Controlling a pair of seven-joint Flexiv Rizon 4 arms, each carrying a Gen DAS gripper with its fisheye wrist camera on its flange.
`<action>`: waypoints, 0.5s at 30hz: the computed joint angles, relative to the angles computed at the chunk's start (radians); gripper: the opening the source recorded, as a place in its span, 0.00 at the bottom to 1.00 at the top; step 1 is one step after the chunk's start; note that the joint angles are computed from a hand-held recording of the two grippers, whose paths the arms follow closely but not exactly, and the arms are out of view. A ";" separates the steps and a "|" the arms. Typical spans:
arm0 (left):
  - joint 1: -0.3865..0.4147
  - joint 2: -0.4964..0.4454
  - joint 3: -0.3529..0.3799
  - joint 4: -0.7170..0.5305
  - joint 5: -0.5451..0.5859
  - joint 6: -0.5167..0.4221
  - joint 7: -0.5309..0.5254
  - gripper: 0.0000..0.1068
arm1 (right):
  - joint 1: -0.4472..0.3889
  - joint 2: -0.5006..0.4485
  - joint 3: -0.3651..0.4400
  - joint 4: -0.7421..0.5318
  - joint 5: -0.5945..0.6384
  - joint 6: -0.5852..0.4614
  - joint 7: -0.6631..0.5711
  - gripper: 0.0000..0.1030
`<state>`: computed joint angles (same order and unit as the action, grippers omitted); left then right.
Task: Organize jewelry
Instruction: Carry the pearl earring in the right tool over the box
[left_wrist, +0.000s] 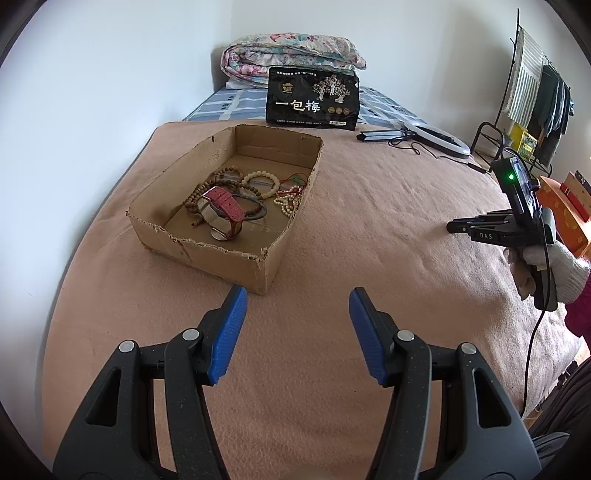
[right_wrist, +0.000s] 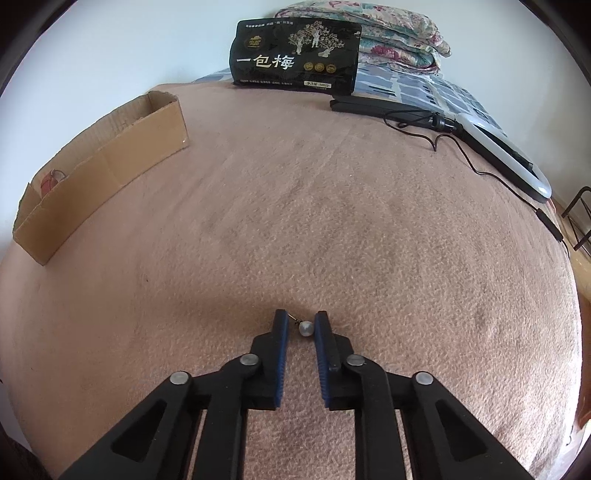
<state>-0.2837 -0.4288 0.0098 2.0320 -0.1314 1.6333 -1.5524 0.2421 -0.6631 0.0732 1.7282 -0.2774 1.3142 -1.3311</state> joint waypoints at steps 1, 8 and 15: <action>-0.002 0.001 0.003 0.001 0.001 0.002 -0.002 0.55 | 0.005 0.002 -0.006 0.003 -0.004 0.001 0.004 0.08; 0.008 0.019 0.001 0.025 0.003 0.022 -0.002 0.55 | 0.010 0.029 -0.003 0.019 -0.003 0.024 0.013 0.08; 0.041 0.038 -0.021 0.062 -0.011 0.045 0.001 0.55 | 0.025 0.059 0.017 0.011 -0.007 0.051 0.006 0.08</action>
<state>-0.2429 -0.3908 -0.0110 2.0941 -0.1419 1.6780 -1.5519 0.2675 -0.6040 0.0901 1.7389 -0.2842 1.3653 -1.3249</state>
